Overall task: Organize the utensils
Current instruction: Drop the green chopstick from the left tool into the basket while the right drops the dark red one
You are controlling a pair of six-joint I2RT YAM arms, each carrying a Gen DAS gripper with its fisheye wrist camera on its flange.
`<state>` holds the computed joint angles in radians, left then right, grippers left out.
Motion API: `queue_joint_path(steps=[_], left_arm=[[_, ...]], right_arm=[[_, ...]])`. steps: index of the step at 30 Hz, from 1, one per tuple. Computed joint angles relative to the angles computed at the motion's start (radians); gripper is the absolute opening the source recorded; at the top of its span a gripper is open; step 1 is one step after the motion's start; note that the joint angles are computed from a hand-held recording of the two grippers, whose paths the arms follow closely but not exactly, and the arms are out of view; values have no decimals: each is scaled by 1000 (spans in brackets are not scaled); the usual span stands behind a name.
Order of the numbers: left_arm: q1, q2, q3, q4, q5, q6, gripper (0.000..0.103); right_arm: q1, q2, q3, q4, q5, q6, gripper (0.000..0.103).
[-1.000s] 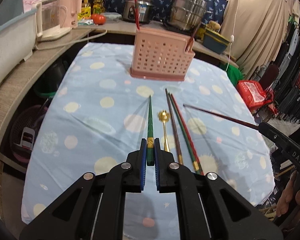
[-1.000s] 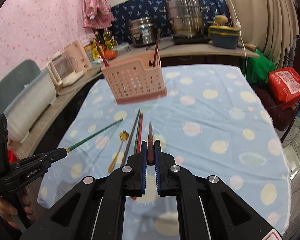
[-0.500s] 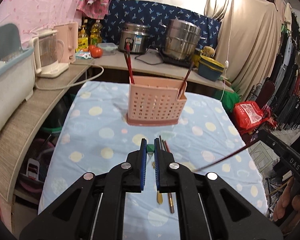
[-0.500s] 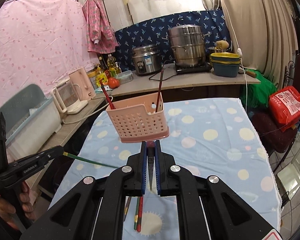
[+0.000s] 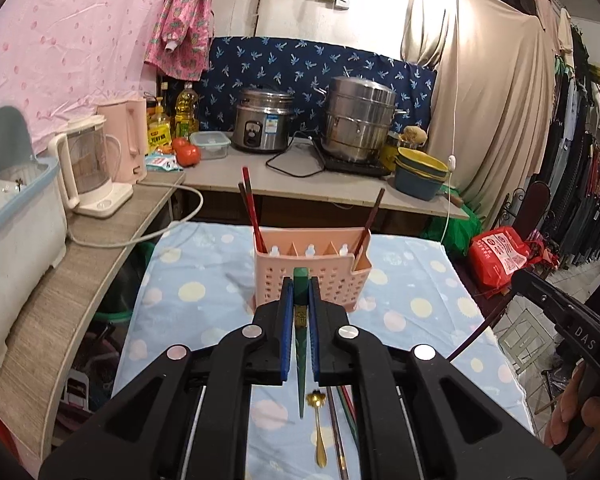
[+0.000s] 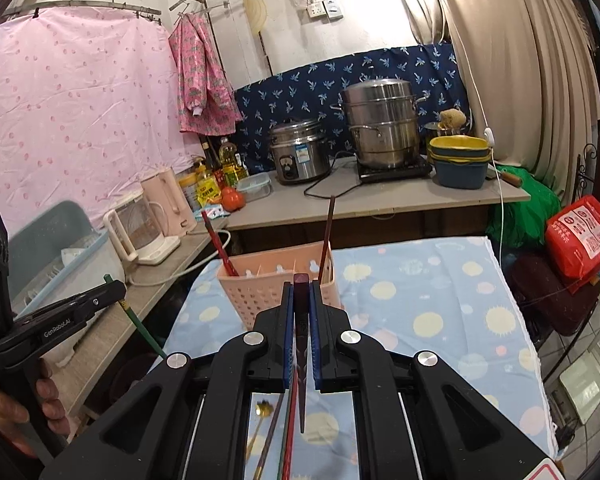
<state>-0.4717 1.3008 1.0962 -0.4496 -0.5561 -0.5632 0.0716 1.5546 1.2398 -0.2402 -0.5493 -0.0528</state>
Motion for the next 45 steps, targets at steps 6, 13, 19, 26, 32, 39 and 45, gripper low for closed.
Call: queue_joint_path(steps=[6,13,19,26,32,39,45], left_arm=[[77,82,156,25,31,95,7],[153,218,401,53,72,201,7],[208,345,554,77,128,242,7],[258,464,602,97,185,235,7],[289,523,568,112,219,210,7],[305,554,565,100,243,174,9],[291,541,540,94,198,155,37]], right_arm=[[45,132,221,-4,22,72,7],[117,320,555,-55,80,137,7],[174,507,844,-121,126,179,7],[215,716,1079,-215,152,194,7],[235,759,1039,-215,164,167,7],[228,780,1011,-215,165,180,31],[218,698,866,-127,180,183,45]])
